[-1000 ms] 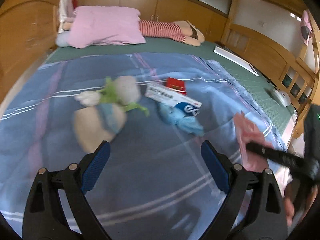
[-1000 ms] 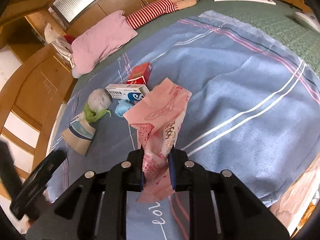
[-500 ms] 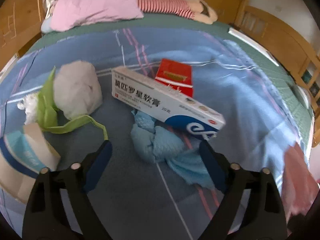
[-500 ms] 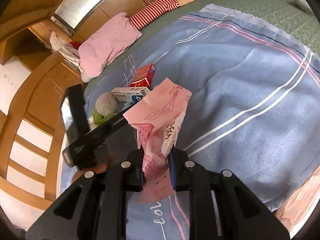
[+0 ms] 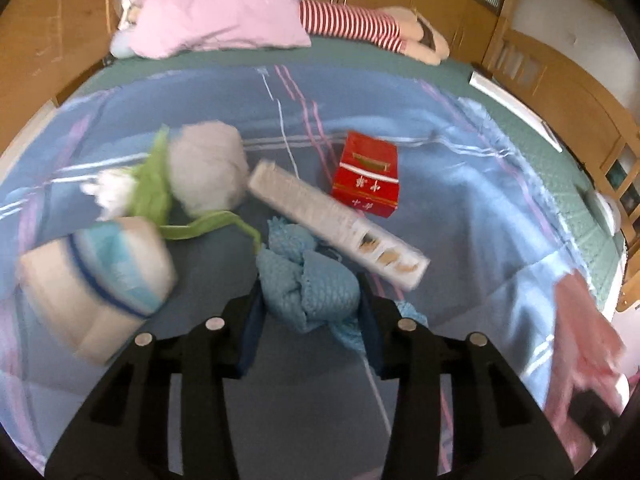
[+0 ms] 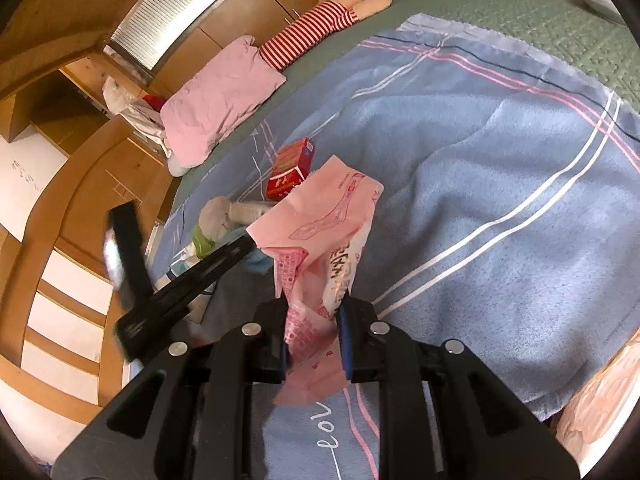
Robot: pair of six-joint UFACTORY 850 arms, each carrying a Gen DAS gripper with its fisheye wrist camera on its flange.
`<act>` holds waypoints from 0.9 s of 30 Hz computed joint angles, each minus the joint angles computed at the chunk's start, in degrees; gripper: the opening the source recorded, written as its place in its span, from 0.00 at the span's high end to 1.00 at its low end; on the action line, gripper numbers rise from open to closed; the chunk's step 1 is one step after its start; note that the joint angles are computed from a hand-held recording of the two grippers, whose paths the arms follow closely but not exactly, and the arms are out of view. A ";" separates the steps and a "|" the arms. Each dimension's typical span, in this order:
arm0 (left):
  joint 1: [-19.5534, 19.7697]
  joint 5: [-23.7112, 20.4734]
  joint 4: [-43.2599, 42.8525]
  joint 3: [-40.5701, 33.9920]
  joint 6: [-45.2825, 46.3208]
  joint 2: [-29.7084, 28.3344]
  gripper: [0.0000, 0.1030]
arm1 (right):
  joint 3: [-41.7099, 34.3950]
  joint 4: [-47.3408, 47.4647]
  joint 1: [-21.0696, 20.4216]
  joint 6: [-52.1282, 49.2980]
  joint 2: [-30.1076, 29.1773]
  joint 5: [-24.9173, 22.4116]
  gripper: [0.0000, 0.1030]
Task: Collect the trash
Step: 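Grasp the pink paper bag with the right gripper while the left grasps the blue cloth, then carry the pink bag and blue cloth over the wastebasket and open both grippers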
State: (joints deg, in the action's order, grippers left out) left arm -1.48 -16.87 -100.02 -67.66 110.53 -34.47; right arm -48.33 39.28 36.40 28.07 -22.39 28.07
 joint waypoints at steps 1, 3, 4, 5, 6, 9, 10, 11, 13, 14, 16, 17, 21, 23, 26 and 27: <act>0.40 -0.36 -2.82 1.68 3.28 1.60 0.58 | -0.19 1.36 0.23 -1.52 0.01 0.15 0.80; 1.55 -1.37 -9.27 5.83 11.14 6.05 0.58 | -0.56 5.99 1.24 -6.50 0.12 1.17 0.80; 1.98 -1.57 -11.68 7.55 14.04 8.08 0.58 | -0.87 7.63 1.50 -8.34 0.09 1.39 0.80; 2.51 -2.02 -13.20 9.09 16.12 9.85 0.58 | -1.20 10.16 2.00 -11.10 0.14 1.77 0.80; 2.95 -2.49 -14.36 10.35 17.70 11.44 0.58 | -1.55 14.79 3.14 -16.02 0.47 2.71 0.80; 4.32 -3.33 -20.66 15.36 26.00 17.52 0.58 | -1.27 21.73 5.75 -22.68 1.80 4.67 0.80; 4.83 -3.58 -22.00 17.06 27.86 19.64 0.58 | -0.96 23.90 6.86 -24.29 2.49 5.38 0.80; 5.15 -3.67 -23.23 18.44 29.35 21.50 0.58 | -0.56 25.79 7.80 -25.81 3.25 6.15 0.80; 5.51 -3.71 -23.82 21.09 30.45 25.12 0.58 | -0.26 32.05 10.49 -31.72 4.91 8.70 0.80; 5.73 -4.04 -23.66 22.45 30.50 26.99 0.58 | -0.08 34.37 11.49 -33.87 5.58 9.80 0.80; 6.28 -4.92 -22.93 24.93 30.29 30.46 0.58 | 0.45 39.28 14.11 -38.38 7.47 12.75 0.80; 6.53 -5.44 -22.18 26.12 30.09 32.21 0.58 | 0.75 41.65 15.54 -40.44 8.50 14.45 0.80; 6.75 -7.44 -17.89 30.33 27.39 38.56 0.58 | 2.25 47.45 20.24 -44.10 11.77 19.96 0.80; 6.67 -8.77 -15.09 32.47 25.31 41.87 0.57 | 3.02 50.15 22.38 -45.07 13.17 22.91 0.80; 5.95 -10.51 -12.05 35.07 22.97 45.77 0.57 | 4.37 54.27 25.59 -46.21 15.27 27.00 0.80; 5.55 -10.74 -11.43 35.87 22.53 46.84 0.57 | 4.87 55.48 26.52 -46.48 15.83 28.24 0.80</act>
